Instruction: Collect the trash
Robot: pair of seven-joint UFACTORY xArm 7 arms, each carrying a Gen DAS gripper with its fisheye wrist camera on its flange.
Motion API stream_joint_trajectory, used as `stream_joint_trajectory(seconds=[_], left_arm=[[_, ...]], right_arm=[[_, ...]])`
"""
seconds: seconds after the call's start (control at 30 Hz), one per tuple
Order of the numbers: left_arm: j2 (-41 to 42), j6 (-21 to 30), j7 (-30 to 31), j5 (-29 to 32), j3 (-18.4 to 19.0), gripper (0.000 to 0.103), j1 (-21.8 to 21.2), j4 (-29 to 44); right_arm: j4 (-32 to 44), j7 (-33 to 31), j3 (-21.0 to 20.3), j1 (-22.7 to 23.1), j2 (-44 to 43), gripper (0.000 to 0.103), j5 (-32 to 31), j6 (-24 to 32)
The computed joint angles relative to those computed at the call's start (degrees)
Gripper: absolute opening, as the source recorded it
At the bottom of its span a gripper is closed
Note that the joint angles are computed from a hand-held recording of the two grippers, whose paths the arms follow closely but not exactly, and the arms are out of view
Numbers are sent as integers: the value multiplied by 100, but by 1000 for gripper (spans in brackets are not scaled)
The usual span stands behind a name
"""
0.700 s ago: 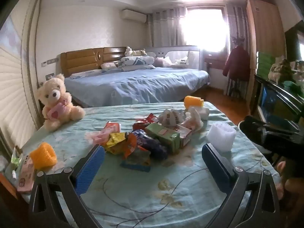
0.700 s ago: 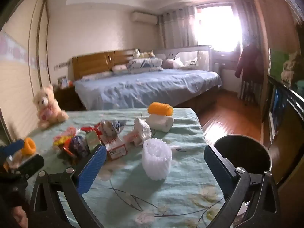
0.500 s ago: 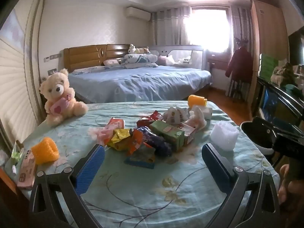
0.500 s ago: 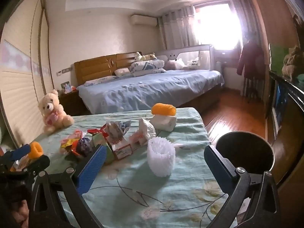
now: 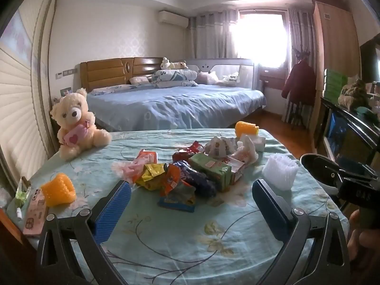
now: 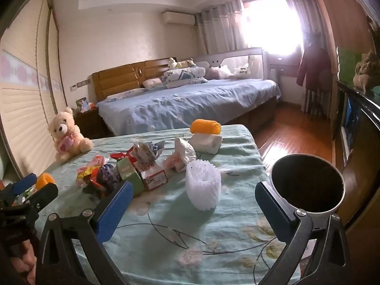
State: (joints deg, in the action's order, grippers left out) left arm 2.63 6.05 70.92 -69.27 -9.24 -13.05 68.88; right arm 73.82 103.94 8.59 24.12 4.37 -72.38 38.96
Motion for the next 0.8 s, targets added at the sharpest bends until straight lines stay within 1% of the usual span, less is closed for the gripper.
stream_joint_trajectory(seconds=[0.07,0.1,0.17,0.43,0.8], left_arm=[[5,-26,31,-22,-7,102,-1,1],[11,-47,-66,83,-4,102,-11,0],[5,-38,-83,92,-11,102,-4,-5],[-11,-75,-210,195,-28,102,-15,-16],[-13,-31,-264,224,-13,102,-4,-1]], right_arm=[[19,35,13,24,-2,103,-59,43],[-5,107,26,48,-13,103,-119,91],[9,104,52,81,-31,103,-156,219],[-40,150,82,56,-93,103,-236,169],[15,60,96,114,-44,103,-296,276]])
